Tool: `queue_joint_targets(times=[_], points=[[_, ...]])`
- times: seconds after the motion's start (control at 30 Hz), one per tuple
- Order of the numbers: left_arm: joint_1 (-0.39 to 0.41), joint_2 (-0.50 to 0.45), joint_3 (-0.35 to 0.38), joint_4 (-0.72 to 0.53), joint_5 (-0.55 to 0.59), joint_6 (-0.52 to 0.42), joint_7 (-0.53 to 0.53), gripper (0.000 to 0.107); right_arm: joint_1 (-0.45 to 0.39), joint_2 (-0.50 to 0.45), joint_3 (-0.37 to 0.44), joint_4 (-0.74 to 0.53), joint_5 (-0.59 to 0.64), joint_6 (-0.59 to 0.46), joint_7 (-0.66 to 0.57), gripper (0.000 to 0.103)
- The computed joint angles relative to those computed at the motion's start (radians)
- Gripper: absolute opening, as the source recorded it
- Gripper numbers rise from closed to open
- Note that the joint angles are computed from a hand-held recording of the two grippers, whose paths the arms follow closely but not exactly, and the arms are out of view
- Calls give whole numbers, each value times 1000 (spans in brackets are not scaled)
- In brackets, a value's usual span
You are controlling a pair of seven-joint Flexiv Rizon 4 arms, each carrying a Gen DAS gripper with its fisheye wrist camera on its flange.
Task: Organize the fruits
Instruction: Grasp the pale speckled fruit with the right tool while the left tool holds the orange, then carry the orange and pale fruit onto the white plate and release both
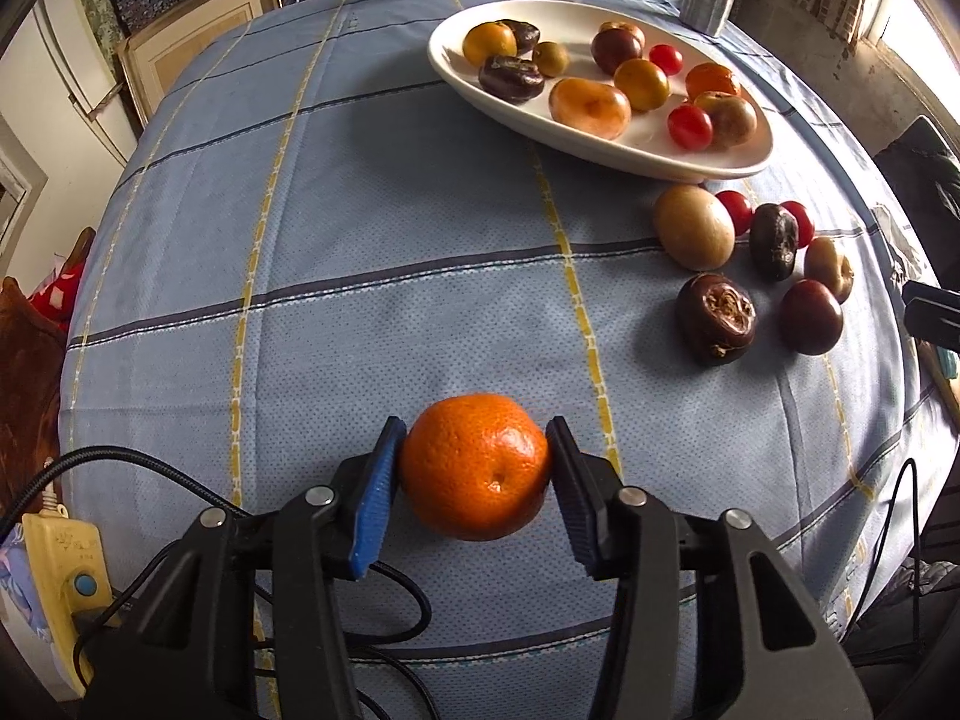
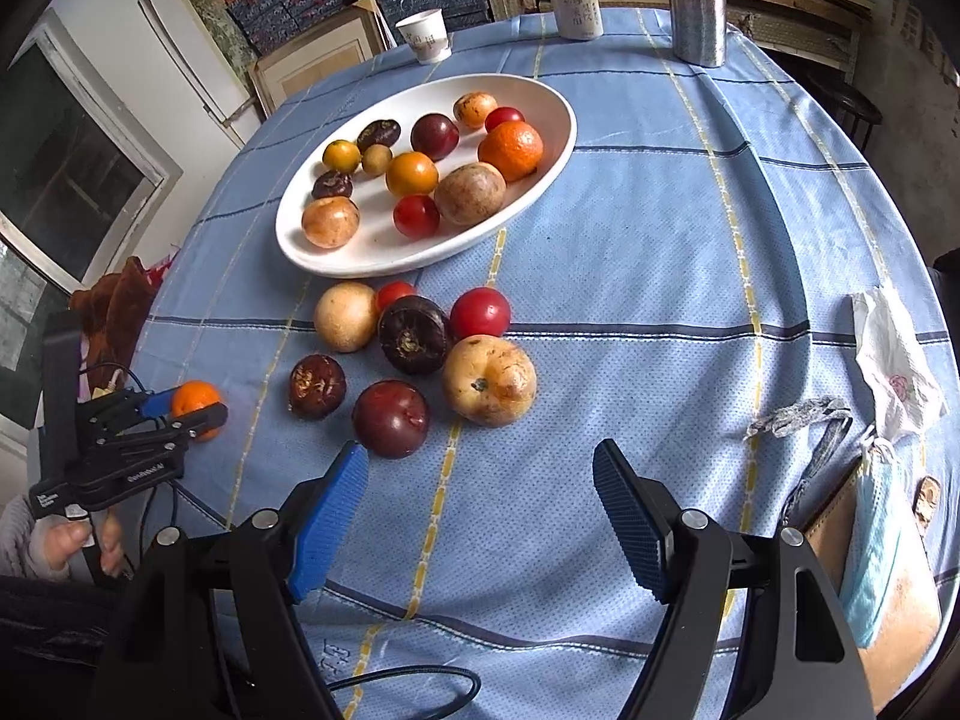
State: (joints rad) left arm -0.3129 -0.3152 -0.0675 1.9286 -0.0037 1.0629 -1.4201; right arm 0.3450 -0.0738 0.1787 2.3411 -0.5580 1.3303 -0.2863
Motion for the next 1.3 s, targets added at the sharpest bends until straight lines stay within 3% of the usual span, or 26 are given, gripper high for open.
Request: queue_joint_targets(times=[0.5, 0.67, 0.87, 1.1, 1.13, 1.17, 1.3], points=[[8, -21, -3, -21, -10, 7, -12, 48, 8, -66, -4, -63, 105, -5, -176, 77], [17, -20, -11, -5, -45, 26, 3, 48, 8, -91, 16, -88, 183, -26, -279, 56], [14, -24, -7, -5, -47, 23, 6, 48, 26, -106, -27, -83, 148, -4, -254, 54], [8, -28, 1, -15, -32, 7, -8, 48, 17, -155, -30, -106, 198, 35, -292, 53], [6, -28, 3, -17, -27, 5, -11, 48, 13, -160, -23, -107, 206, 50, -313, 45], [4, -28, 4, -20, -22, 2, -14, 48, 22, -155, -32, -106, 192, 41, -309, 42], [-12, -28, 19, -40, 17, -9, -49, 48, 24, -142, -26, -102, 207, 47, -322, 42]])
